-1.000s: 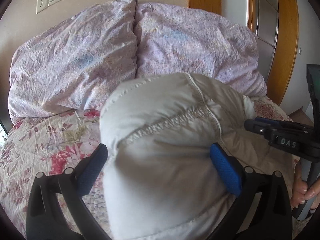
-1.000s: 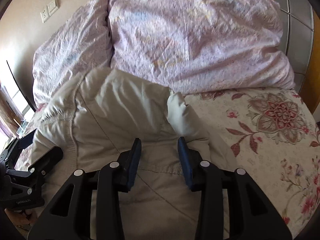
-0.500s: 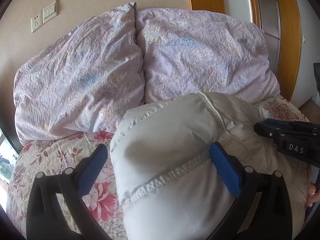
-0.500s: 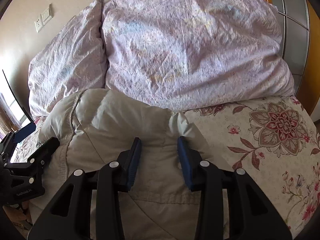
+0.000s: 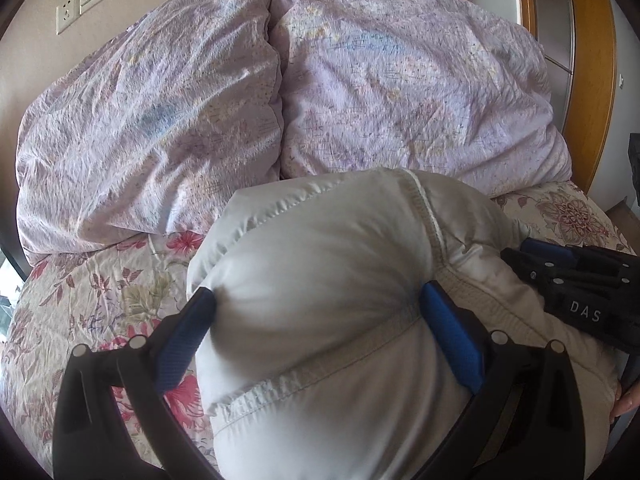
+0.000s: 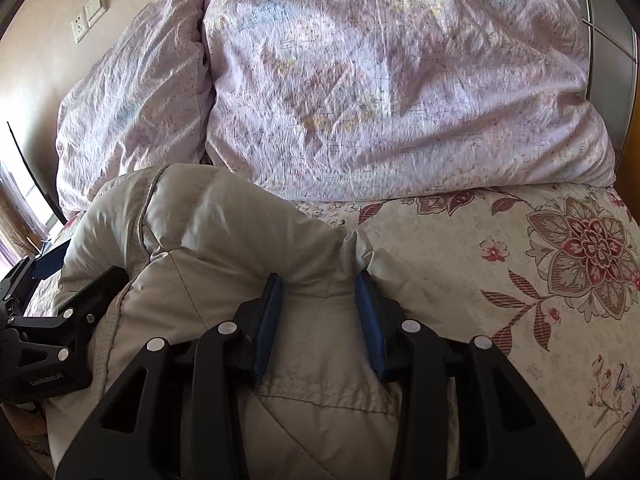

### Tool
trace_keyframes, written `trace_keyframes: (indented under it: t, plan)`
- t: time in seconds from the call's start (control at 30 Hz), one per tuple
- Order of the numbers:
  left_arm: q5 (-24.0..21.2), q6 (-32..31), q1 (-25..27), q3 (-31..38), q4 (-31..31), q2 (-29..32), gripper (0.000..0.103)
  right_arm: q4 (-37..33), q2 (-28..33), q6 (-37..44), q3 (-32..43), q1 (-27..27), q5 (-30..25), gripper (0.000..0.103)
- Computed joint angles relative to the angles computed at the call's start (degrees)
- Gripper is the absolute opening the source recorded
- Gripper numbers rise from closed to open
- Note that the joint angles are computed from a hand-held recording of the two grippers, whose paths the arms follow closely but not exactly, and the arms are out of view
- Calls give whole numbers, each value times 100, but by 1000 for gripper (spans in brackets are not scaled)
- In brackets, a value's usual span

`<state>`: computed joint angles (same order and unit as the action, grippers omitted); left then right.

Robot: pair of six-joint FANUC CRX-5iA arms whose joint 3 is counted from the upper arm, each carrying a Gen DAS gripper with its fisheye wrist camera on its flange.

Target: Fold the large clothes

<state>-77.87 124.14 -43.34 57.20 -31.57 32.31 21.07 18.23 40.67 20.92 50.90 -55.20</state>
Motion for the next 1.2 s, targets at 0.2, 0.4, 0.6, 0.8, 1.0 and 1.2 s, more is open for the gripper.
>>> trace_keyframes:
  t: [0.2,0.4,0.6,0.8,1.0,1.2]
  plan:
    - [-86,39,39,123,30,128,101,-97,65,-9,42,-57,58,40]
    - [-176,-32,-11,162,-63,74,101,148,102,-36,227,97,-352,40]
    - [494,-66,-120,-1124,399,-953,101,-295,-1071,397,-772,340,307,40]
    - [570,-127,-269,-1429,456,-1093,101,-97,-1232,429,-1111,510,15,41]
    - [514,-199,-231,-1338,491,-896,101,132,-956,502,-1036,552,-177,42]
    - [599,-144,-276,-1403,334,-886,101,185,-1077,309,-1326,531,105,42]
